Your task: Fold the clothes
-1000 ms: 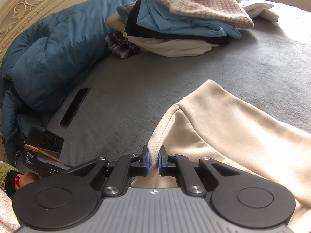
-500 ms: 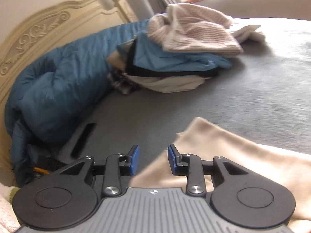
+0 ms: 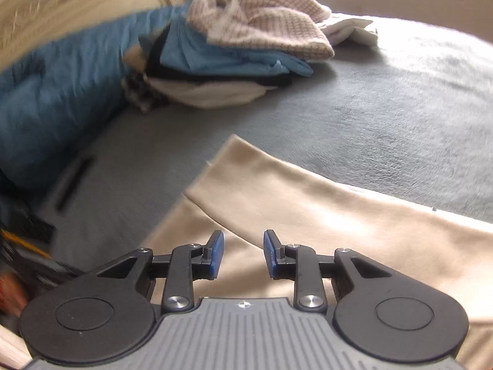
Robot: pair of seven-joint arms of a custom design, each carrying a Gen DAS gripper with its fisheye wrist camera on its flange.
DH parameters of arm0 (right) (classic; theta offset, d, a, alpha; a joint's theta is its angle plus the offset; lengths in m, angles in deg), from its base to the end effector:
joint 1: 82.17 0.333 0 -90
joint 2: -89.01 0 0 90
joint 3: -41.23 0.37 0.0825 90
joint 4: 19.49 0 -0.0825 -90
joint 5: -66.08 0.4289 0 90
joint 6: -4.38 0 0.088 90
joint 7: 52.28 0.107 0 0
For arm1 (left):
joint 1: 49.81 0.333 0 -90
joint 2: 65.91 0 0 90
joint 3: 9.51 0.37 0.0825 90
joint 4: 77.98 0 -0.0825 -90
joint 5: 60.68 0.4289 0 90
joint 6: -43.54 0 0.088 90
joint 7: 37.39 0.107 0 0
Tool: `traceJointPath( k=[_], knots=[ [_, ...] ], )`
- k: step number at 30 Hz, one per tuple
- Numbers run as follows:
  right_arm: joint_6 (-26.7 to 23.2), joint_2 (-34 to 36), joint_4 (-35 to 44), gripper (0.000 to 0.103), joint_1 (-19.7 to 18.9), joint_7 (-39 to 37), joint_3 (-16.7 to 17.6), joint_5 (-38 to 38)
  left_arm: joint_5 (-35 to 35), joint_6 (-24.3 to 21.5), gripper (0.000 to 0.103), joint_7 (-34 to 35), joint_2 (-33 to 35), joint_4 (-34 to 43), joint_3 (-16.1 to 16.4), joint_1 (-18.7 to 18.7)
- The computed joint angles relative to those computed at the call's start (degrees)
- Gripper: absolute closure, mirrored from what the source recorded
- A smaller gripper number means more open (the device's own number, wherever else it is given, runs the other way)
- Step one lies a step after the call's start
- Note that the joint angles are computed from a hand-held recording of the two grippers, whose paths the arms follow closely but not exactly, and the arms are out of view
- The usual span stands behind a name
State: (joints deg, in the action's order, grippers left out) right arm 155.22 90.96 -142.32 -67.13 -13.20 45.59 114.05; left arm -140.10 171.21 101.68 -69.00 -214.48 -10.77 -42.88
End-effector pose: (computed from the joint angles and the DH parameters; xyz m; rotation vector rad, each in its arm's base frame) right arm 0.5870 0.1869 0.4589 -2.1480 1.1690 -0.1185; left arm 0.5253 0.0216 0.3751 1.9334 -1.5278 1.2712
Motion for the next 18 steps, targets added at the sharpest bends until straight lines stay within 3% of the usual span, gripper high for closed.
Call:
traceJointPath(
  k=[1, 2, 4, 7, 10, 11, 18],
  knots=[
    [2.71, 0.63, -0.58, 0.083, 0.52, 0.7, 0.2, -4.23, 0.03, 0.22, 0.097, 0.19, -0.1, -0.05, -0.07, -0.05],
    [4.05, 0.77, -0.81, 0.084, 0.71, -0.3, 0.41, -5.14, 0.24, 0.49, 0.095, 0.41, -0.34, -0.08, -0.11, -0.09],
    [2.92, 0.2, -0.17, 0.084, 0.45, -6.51, 0.95, 1.1, 0.57, 1.02, 0.09, 0.31, -1.19, -0.51, -0.06, -0.15],
    [0.6, -0.3, 1.23, 0.084, 0.79, -13.98, 1.18, 7.2, 1.87, 1.72, 0.071, 0.59, -2.18, -0.77, -0.18, -0.75],
    [1.31, 0.9, 2.69, 0.084, 1.86, -19.42, 1.79, 8.19, 5.96, 2.88, 0.072, 3.21, -1.82, -0.2, -0.38, -1.36],
    [1.99, 1.54, 3.31, 0.084, 2.19, -20.76, 2.07, 8.43, 7.6, 3.53, 0.08, 3.95, -1.68, 0.05, -0.56, -1.61],
    [3.61, 4.85, 7.58, 0.084, 2.06, -18.57, 2.84, 8.94, 16.12, 5.1, 0.081, 1.97, -3.7, 0.25, 0.15, -2.07]
  ],
)
